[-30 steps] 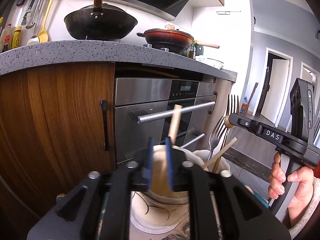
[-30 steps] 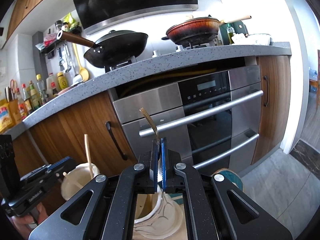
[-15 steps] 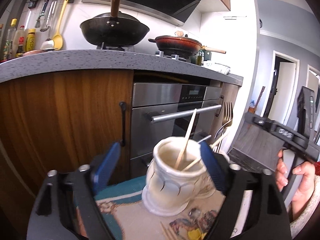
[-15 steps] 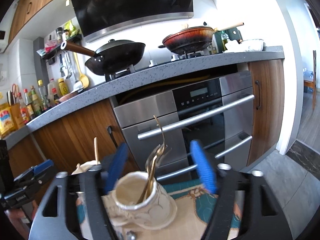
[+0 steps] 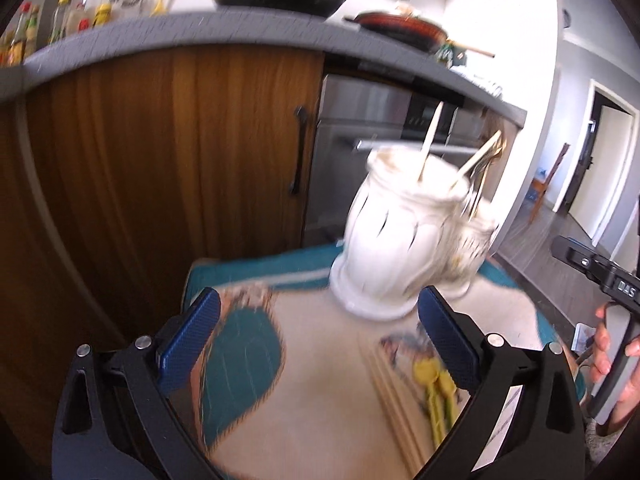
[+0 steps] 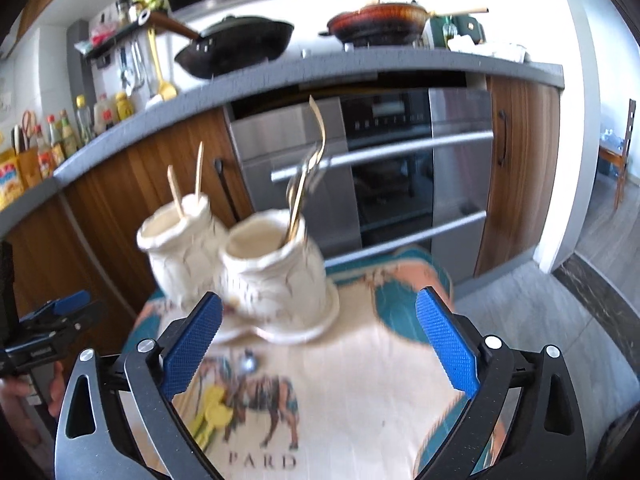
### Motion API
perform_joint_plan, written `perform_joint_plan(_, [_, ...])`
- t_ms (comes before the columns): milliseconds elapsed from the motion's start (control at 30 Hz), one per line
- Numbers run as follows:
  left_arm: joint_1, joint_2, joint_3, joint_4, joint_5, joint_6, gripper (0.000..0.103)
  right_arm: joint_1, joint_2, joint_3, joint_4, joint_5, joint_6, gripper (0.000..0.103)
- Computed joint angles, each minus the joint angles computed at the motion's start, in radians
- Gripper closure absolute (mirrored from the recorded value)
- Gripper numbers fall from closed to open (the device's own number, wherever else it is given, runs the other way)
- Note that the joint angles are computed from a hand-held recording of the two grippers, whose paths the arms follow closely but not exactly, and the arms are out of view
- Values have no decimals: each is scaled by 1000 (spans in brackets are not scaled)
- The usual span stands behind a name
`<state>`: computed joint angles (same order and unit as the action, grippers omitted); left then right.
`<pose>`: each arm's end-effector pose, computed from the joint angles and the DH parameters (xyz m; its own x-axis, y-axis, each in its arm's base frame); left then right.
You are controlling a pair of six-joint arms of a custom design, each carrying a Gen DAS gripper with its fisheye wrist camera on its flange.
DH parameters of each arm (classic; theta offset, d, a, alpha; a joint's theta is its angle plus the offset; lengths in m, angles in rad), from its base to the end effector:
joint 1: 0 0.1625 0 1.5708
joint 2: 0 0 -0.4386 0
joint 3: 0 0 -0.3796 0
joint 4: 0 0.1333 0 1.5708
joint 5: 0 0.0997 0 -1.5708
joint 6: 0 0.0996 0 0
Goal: Organize utensils
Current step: 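Withdraw both open tools from the holder back toward the mat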
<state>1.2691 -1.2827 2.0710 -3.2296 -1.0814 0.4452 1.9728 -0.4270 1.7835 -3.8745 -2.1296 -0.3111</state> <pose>0.0164 -0.5536 0.3334 -0.7745 0.1919 -0.6027 0.5817 0.5902 -0.5597 0.3115 -0.5269 0.0048 -0.8332 -0.1033 0.5432 -0.5079 0.5313 -0.6780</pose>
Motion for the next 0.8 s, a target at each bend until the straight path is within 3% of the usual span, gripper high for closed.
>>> perform_joint_plan(400, [33,10,54,119,73,-66,6,-5,41,59,89,-19,39,6])
perform_joint_plan(600, [18,21,70,197,85,-82,6,-8,55,68,116,-14,29,6])
perform_joint_plan(800, [-3,40,82,203,144,-82,7,-8,58,72,114,-9,26,6])
